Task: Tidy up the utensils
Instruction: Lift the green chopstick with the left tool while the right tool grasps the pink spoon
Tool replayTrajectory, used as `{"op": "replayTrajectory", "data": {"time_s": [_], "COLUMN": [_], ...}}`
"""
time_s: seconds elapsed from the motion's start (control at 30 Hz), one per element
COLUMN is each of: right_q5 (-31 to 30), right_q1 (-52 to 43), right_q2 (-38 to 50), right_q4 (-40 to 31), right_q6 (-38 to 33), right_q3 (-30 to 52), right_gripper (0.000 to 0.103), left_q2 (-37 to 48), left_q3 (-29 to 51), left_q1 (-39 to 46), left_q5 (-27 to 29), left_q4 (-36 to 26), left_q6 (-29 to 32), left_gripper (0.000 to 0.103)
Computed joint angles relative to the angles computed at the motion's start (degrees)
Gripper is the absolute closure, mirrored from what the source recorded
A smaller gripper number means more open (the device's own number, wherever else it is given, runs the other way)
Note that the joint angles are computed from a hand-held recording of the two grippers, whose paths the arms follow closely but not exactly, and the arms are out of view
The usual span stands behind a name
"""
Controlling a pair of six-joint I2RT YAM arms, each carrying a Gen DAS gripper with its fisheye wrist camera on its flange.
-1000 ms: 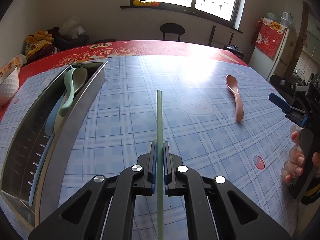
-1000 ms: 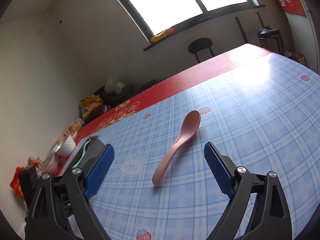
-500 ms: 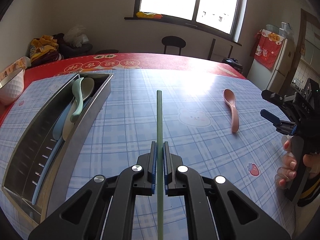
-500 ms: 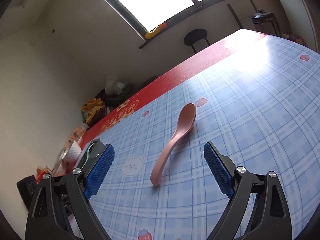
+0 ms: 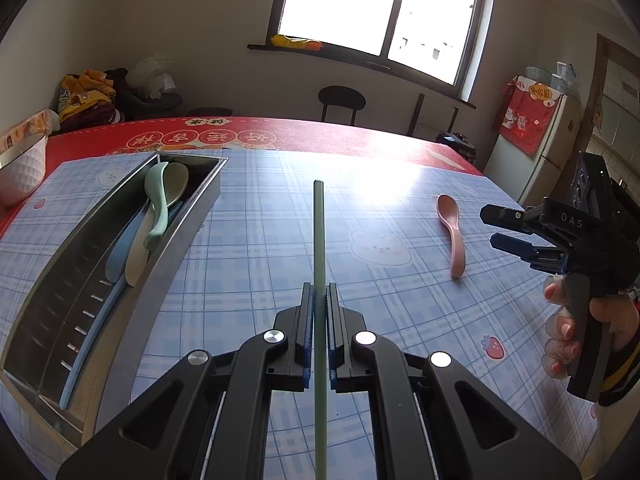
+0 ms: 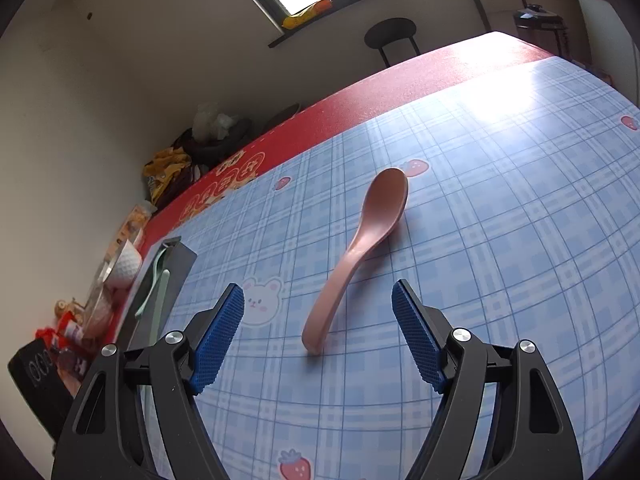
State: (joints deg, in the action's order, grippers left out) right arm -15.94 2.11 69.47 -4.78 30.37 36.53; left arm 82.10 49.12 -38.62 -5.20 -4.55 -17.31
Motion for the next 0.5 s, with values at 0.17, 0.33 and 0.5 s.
{"op": "replayTrajectory", "data": {"time_s": [0.17, 0.33, 0.5], "right_q5": [3.2, 6.2, 11.2], "right_q1": [1.3, 4.0, 6.6], "right_q2": [-1.0, 1.4, 3.5], "right_q4": [-4.9, -9.3, -10.7], "right_q6": [0.4, -2.1, -2.0], "right_q3": [2.9, 6.1, 7.8], "right_gripper": [0.023, 0.017, 0.016], "left_q2": [-0.4, -1.0, -0.8], "left_q3": [-0.4, -0.8, -0.7], "left_q1": [0.0, -0.8, -0.5], "left_q5": [-0.1, -1.3, -1.0], "left_q4": [0.7, 1.2, 1.2], "left_q6": [0.0, 0.6, 0.2], "left_gripper": [0.097, 0.097, 0.097]}}
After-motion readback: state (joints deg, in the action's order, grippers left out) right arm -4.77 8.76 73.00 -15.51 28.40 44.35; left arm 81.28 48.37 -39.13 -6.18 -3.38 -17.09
